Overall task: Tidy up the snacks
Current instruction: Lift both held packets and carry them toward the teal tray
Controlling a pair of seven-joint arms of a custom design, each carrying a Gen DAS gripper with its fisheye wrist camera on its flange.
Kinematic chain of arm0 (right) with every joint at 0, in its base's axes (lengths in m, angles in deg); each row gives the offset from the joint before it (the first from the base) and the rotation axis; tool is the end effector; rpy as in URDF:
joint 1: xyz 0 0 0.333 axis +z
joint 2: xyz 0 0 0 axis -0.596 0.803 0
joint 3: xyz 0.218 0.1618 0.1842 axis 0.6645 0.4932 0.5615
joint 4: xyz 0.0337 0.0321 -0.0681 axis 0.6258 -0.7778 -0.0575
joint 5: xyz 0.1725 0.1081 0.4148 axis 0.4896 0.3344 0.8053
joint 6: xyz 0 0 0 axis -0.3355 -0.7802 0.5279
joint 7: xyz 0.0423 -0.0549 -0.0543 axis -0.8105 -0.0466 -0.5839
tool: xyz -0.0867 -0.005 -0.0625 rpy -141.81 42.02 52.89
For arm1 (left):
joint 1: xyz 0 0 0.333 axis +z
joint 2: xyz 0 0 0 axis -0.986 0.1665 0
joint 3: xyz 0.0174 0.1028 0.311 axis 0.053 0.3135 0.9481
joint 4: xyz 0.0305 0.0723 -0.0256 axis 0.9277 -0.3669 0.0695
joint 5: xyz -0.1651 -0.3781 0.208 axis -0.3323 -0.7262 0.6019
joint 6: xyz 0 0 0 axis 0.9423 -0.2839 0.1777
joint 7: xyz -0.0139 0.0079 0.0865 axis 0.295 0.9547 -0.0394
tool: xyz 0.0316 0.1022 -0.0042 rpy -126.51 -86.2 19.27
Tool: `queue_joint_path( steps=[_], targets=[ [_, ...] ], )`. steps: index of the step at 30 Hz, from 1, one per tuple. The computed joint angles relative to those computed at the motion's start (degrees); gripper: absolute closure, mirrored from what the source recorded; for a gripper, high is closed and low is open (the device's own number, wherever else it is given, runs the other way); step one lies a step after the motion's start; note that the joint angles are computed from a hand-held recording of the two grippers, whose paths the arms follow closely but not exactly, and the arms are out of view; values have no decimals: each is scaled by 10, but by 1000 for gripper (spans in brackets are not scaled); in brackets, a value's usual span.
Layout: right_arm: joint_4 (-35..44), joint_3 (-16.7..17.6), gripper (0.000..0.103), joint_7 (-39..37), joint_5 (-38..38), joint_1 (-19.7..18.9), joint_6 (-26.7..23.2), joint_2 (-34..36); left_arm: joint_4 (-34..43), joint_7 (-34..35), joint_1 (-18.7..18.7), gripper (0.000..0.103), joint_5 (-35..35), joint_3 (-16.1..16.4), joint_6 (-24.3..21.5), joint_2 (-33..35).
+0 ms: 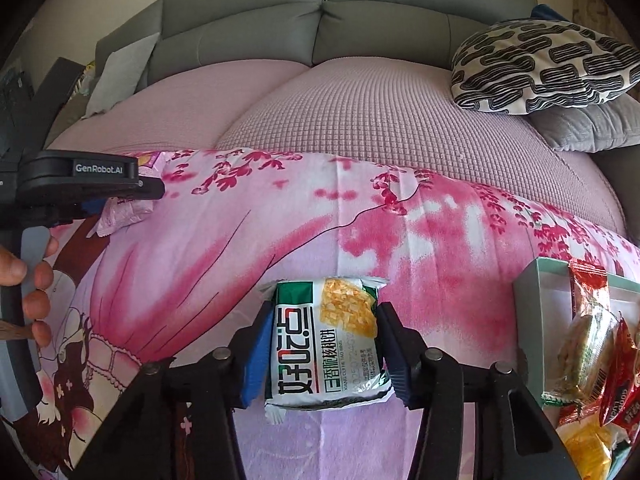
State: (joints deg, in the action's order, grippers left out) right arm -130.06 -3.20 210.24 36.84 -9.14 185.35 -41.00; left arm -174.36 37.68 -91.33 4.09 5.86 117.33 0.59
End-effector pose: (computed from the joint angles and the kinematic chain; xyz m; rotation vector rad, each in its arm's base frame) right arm 0.6161 0.3539 0.3842 -1.9753 1.6917 -0.5625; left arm 0.7080 -0.2246 0.3944 -2.1995 1.7445 -0.6870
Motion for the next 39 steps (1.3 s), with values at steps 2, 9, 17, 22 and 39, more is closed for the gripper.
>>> queue_joint_path(
  steps=[2, 9, 17, 22, 39],
  targets=[
    [-3, -2, 51, 7, -3, 2, -5, -4, -11, 7, 4, 58, -9, -5, 10, -6],
    [-52, 4, 52, 35, -11, -7, 10, -52, -81, -27, -7, 62, -3, -7, 62, -62],
    [-140, 35, 52, 79, -40, -36, 5, -146, -188, -127, -24, 62, 36, -21, 142, -152],
    [-188, 62, 52, 79, -29, -62, -5, -205, -213, -220, -29, 62, 115, -40, 151, -186],
    [-329, 117, 51, 100, 4, -156, 1, -388, -204, -361, -58, 62, 274, -113, 131, -207]
  ],
)
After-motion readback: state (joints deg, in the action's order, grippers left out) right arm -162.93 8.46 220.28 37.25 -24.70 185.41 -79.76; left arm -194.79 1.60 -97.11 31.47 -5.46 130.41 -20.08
